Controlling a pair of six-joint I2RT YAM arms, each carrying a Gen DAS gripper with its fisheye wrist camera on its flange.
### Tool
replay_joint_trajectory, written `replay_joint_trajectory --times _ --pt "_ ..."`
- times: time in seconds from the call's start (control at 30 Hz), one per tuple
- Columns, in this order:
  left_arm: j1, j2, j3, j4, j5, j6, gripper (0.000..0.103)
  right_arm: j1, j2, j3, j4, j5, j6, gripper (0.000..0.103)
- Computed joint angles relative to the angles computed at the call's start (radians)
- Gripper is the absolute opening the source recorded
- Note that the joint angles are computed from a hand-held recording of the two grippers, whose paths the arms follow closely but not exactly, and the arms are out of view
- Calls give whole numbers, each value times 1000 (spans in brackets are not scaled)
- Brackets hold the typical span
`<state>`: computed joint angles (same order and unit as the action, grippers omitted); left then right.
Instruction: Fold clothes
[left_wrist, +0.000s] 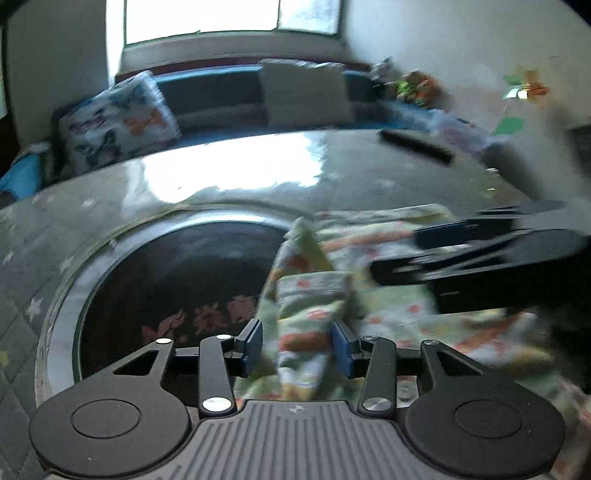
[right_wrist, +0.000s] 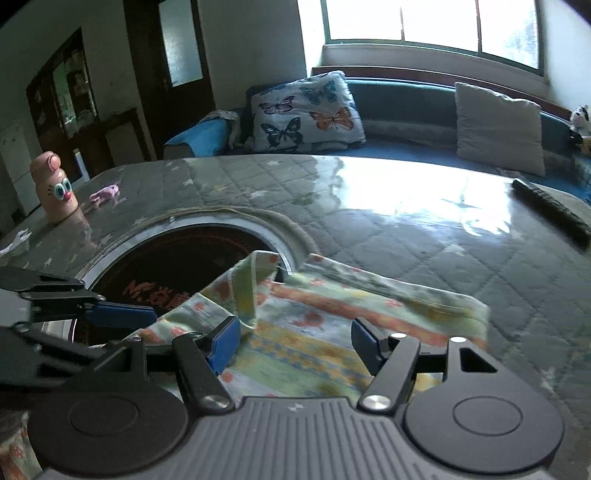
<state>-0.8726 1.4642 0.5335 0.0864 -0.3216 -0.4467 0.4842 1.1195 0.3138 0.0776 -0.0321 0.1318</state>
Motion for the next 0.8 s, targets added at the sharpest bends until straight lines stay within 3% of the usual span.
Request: replay_joint_trajectory --times 0.1,0.2,0.3,0.53,0.8 --pt "15 -1 -12 21 26 -9 43 -45 -59 -21 -33 -22 -16 68" --pt "21 -22 -26 31 40 -9 20 -80 -92 -36 -52 -36 -27 68" --pt "12 -52 -37 33 -33 -12 11 -107 -110 -49 -58 -44 -34 68" --pt "65 -98 -42 0 -247 3 9 -168 -73 -53 -33 -59 -68 68" --pt "183 -35 -49 -3 -244 29 11 -262 3 -57 38 -104 -118 68"
